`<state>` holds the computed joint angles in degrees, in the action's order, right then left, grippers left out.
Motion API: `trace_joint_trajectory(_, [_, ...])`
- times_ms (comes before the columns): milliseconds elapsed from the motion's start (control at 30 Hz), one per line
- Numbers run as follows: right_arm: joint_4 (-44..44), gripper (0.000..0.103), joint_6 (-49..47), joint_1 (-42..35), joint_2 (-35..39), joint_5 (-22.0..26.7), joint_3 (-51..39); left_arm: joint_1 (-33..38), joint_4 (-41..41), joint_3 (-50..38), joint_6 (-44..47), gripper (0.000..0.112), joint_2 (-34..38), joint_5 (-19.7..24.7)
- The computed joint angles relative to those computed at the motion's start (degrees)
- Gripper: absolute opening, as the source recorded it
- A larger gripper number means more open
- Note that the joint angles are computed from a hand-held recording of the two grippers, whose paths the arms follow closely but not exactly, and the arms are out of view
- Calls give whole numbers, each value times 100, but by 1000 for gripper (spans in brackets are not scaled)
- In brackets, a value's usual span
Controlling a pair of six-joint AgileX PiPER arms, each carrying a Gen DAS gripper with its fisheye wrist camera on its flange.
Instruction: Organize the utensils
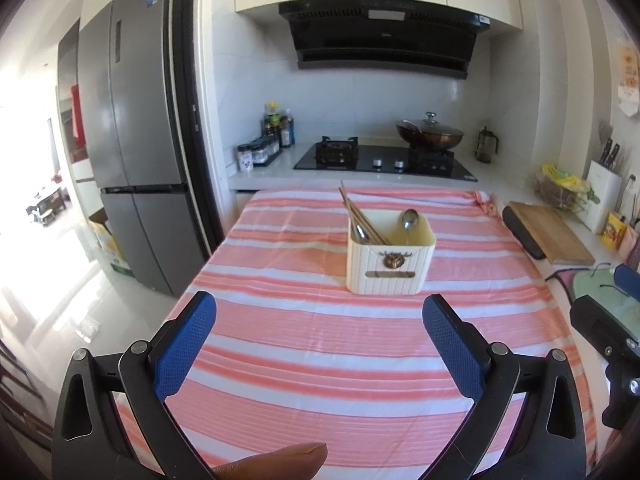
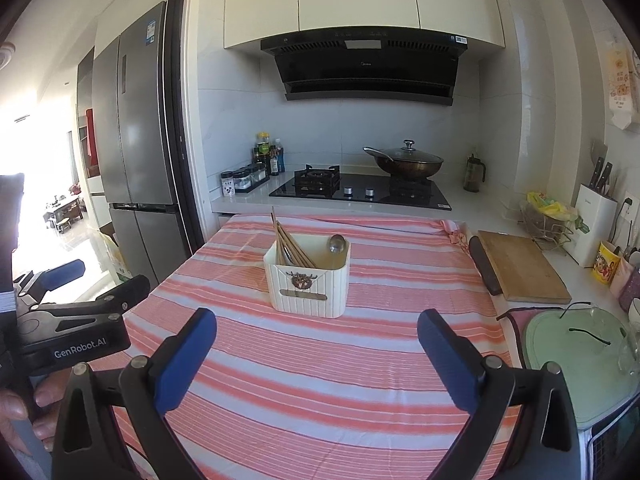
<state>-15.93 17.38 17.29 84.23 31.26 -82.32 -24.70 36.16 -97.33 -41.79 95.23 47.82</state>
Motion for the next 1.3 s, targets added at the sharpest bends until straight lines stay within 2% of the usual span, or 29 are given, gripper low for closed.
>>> trace_joint_trajectory(133, [-17,102,56,-16,-44,-4,43,-115,309,102,-159,103,-71,-35])
trace_joint_trajectory(1300, [-51,102,31,147,-172,65,81,-126,410,181,-214,103,-160,-62])
